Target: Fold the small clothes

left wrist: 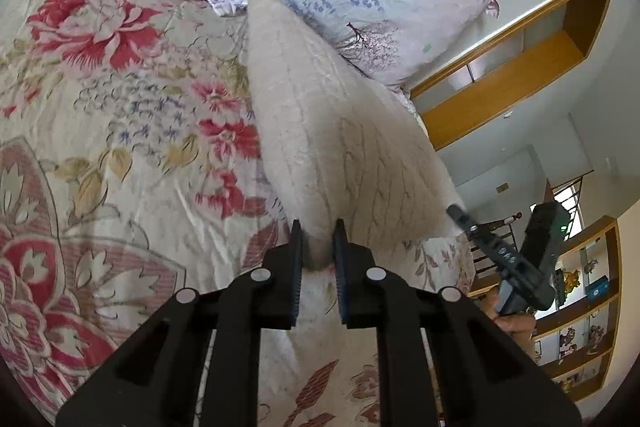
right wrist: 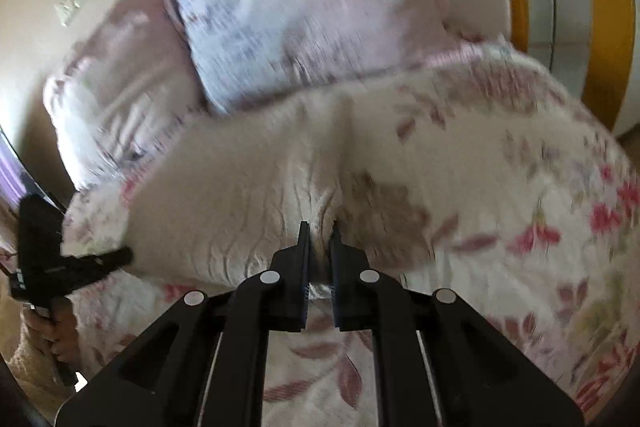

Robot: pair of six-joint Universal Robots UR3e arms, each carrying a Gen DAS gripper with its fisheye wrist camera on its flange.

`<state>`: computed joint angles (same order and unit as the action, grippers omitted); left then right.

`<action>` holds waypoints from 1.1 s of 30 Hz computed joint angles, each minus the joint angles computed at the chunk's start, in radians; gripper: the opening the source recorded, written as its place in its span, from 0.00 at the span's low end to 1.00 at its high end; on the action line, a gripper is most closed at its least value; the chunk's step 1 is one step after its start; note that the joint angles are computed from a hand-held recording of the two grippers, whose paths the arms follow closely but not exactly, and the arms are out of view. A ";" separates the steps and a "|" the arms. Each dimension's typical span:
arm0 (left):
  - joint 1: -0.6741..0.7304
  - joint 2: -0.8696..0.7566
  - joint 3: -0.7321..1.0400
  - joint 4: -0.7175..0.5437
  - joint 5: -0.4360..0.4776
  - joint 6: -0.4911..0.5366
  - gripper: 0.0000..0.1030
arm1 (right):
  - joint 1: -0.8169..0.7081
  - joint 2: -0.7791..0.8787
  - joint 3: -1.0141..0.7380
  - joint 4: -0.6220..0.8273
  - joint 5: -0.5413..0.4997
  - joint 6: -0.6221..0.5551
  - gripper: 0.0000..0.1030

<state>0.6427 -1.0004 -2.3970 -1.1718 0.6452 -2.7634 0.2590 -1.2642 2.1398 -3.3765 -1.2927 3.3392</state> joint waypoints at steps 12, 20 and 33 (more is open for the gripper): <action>0.023 -0.022 0.108 -0.060 0.007 0.032 0.55 | -0.116 -0.037 -0.052 0.160 0.218 0.032 0.47; -0.100 -0.376 0.276 0.325 0.099 -0.284 0.66 | -0.133 0.200 -0.455 0.370 0.312 0.174 0.45; -0.212 -0.565 0.366 0.456 0.119 -0.379 0.67 | -0.020 0.318 -0.611 0.404 -0.007 0.110 0.09</action>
